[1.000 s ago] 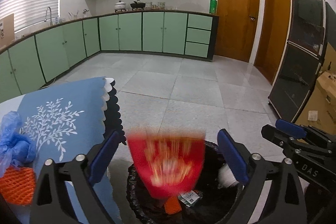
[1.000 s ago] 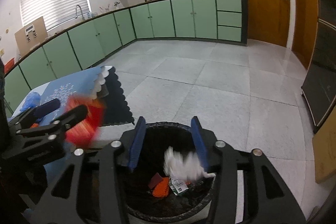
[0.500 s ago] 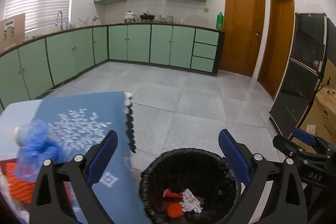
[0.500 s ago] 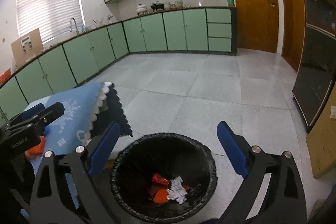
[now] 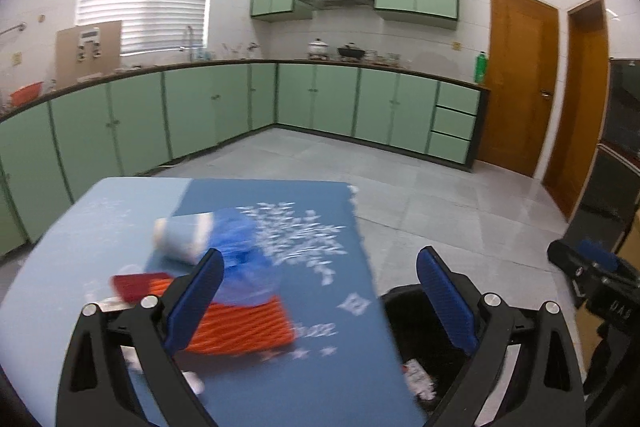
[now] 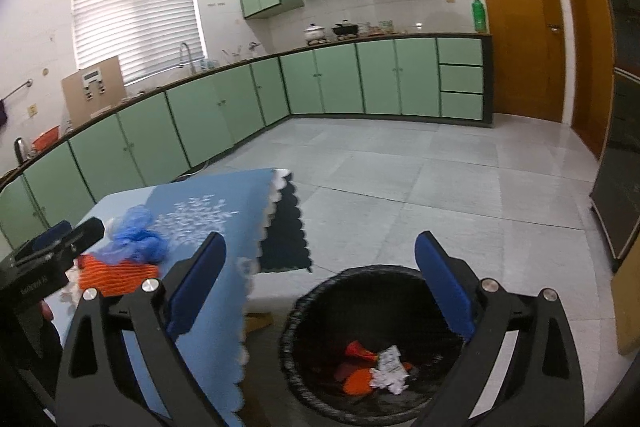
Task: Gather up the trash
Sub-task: 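Move both grippers back over the table toward the remaining trash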
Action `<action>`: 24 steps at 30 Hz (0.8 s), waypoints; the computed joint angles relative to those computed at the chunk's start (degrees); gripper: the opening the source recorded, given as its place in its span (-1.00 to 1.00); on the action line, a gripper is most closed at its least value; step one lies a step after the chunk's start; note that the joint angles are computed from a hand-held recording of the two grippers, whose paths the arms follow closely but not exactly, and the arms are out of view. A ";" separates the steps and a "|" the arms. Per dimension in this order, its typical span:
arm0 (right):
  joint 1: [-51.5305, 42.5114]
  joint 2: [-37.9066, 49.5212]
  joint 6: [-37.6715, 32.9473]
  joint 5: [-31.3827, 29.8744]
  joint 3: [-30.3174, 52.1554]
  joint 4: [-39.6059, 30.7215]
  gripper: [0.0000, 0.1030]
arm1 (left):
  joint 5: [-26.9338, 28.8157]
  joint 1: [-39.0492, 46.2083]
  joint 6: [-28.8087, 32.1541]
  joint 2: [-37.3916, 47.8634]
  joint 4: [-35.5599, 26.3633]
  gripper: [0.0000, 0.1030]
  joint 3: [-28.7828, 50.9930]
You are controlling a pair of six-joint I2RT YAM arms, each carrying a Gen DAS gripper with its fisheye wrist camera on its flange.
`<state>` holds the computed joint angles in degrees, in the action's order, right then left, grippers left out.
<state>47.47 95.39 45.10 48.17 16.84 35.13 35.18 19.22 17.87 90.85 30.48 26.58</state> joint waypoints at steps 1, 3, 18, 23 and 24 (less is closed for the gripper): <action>0.90 0.92 0.10 0.34 1.46 -0.55 0.80 | 0.36 1.18 0.61 0.28 -0.21 0.84 0.28; 2.29 1.77 0.20 0.80 3.64 -1.92 0.80 | 1.31 4.19 2.12 1.44 -0.64 0.84 1.03; 6.12 13.46 -3.27 -1.53 19.19 -4.15 0.80 | 2.36 16.84 8.00 12.51 -1.21 0.84 8.01; 5.05 16.66 -4.09 -3.48 22.74 -4.27 0.80 | 1.79 18.00 9.58 17.10 -3.06 0.84 11.90; 4.91 17.23 -4.23 -3.84 22.80 -3.77 0.80 | 1.72 18.07 9.92 17.84 -3.46 0.84 12.43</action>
